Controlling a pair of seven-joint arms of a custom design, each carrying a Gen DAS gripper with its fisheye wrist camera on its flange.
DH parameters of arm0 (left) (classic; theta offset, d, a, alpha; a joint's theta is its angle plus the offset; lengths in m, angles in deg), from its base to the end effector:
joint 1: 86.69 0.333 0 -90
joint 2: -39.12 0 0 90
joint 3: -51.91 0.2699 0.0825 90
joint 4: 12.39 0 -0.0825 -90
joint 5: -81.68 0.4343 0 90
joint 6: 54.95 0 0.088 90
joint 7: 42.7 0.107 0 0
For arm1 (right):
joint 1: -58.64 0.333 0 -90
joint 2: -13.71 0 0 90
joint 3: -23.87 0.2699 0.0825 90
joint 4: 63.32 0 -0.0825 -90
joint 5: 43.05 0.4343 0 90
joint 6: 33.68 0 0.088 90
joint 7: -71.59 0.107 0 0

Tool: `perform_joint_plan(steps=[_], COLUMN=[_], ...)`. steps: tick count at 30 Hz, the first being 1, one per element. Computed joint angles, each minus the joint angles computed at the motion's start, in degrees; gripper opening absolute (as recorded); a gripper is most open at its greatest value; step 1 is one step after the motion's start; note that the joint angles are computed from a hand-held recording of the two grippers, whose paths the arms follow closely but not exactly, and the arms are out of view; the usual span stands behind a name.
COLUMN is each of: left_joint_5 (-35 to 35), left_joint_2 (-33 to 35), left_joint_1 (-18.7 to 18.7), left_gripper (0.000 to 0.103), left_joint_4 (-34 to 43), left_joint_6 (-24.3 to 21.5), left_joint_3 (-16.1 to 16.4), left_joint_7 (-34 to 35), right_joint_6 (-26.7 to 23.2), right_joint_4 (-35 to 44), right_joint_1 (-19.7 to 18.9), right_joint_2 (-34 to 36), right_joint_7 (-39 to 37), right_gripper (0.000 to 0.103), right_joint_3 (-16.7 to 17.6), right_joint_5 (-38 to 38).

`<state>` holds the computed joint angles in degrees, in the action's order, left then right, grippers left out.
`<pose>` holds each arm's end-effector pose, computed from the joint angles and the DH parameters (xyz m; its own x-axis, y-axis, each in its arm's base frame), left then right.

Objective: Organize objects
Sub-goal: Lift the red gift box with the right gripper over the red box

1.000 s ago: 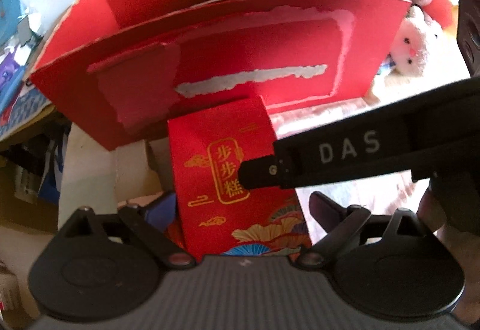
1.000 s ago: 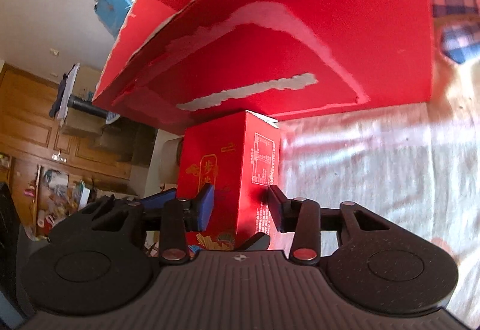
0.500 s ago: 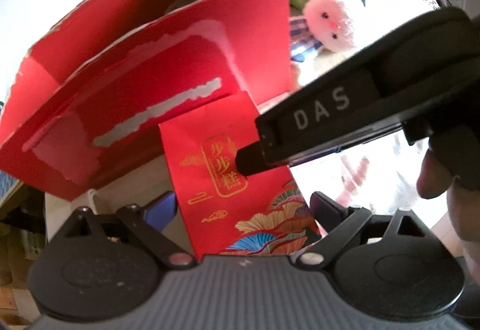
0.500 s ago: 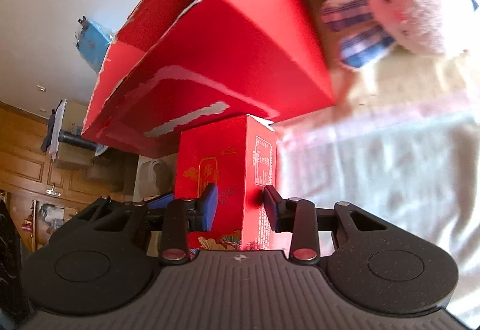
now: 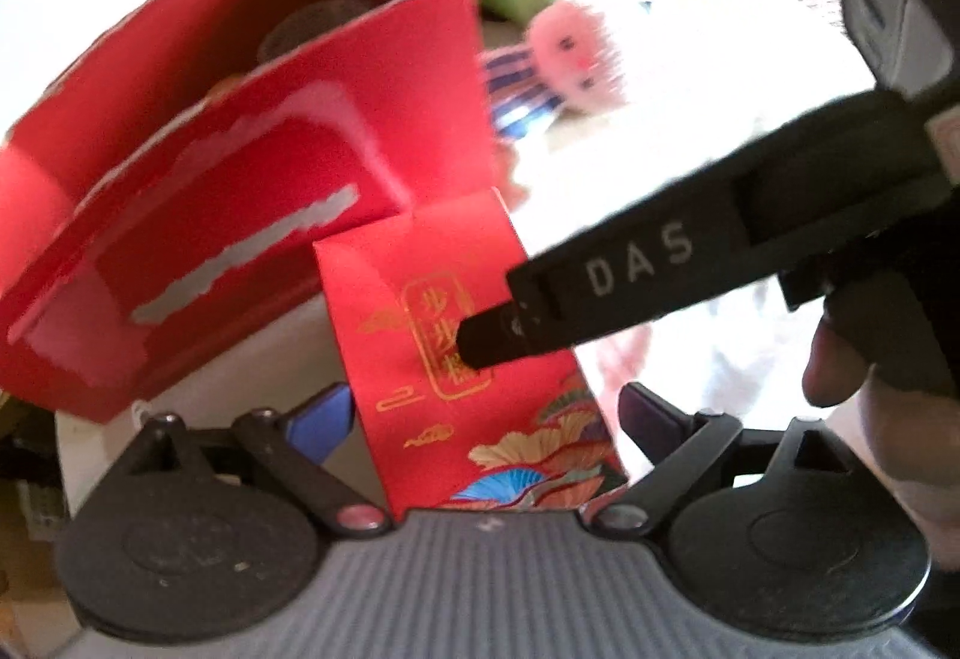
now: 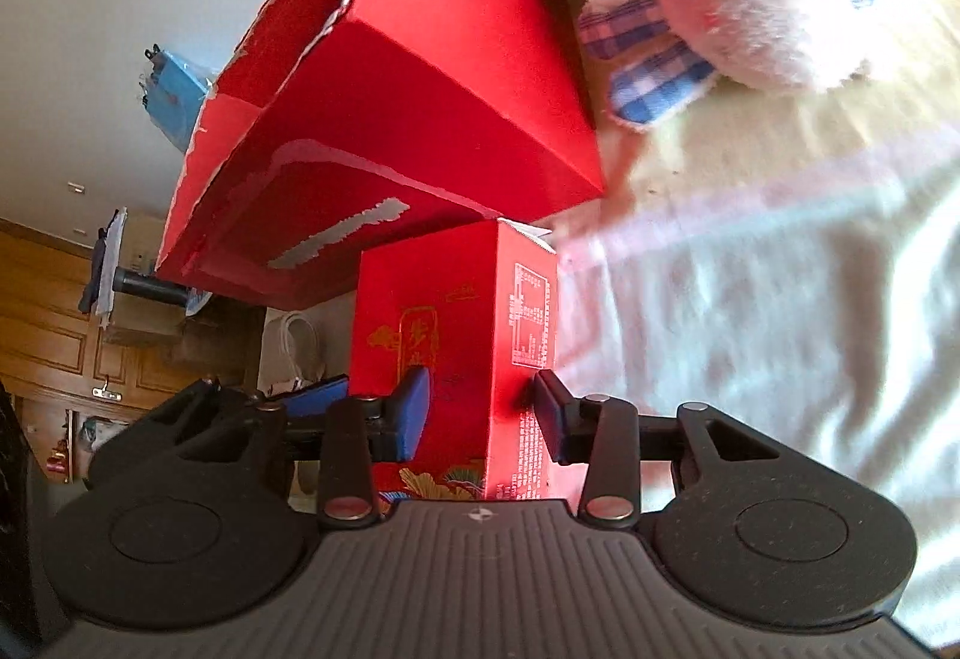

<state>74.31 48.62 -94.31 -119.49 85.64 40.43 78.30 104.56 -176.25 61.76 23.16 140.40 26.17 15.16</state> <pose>0.6391 -0.2169 0.4051 -0.6904 -0.7190 -0.0799 -0.6312 0.6526 -0.4191 0.6486 0.0659 0.3463 -0.0771 -0.7263 -0.6830 -0.9190 0.3174 -0.2338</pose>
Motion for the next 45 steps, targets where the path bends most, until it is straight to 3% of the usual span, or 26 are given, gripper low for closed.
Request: perform_joint_plan(steps=[5, 12, 18, 22, 27, 33, 36, 41, 45], left_joint_5=[-5.48, -12.87, -23.17, -31.51, -40.16, -45.71, -45.6, -38.52, -29.91], left_joint_2=[-2.2, -2.69, -4.24, -4.83, -3.23, -1.29, 1.06, 7.51, 13.37], left_joint_1=[0.39, -0.13, -0.53, -0.84, -0.35, 1.52, 2.66, 4.7, 5.23], left_gripper=[0.093, 0.093, 0.093, 0.093, 0.093, 0.093, 0.093, 0.093, 0.093], left_joint_4=[-2.13, -0.78, -0.86, -0.28, 2.81, 6.91, 9.81, 17.03, 23.23], left_joint_6=[1.96, 1.39, 3.11, 5.09, 7.99, 12.03, 14.57, 16.2, 14.97], left_joint_3=[-1.22, -2.15, -2.9, -2.91, -2.95, -2.42, -2.45, -1.96, -0.18], left_joint_7=[9.89, 21.06, 33.97, 43.14, 51.23, 54.84, 54.2, 45.34, 34.52], right_joint_6=[2.3, 13.31, 24.56, 31.22, 35.2, 34.68, 32.06, 25.93, 15.58], right_joint_4=[-5.35, -12.35, -16.72, -16.84, -12.07, -1.53, 6.38, 19.0, 33.58], right_joint_1=[0.0, 2.64, 5.51, 7.96, 9.98, 9.26, 7.72, 6.09, 6.08], right_joint_2=[-4.97, -11.36, -16.02, -17.26, -15.29, -8.66, -2.72, 7.06, 18.08], right_joint_7=[0.99, 2.93, 3.45, 0.84, -5.21, -13.42, -14.38, -8.14, 0.52], right_gripper=[0.041, 0.041, 0.041, 0.041, 0.041, 0.041, 0.041, 0.042, 0.042], right_joint_3=[-0.92, -2.26, -3.51, -4.58, -5.26, -2.93, -0.9, 1.35, 1.13], right_joint_5=[2.01, 3.04, 5.13, 8.46, 11.59, 14.28, 11.44, 0.33, -11.91])
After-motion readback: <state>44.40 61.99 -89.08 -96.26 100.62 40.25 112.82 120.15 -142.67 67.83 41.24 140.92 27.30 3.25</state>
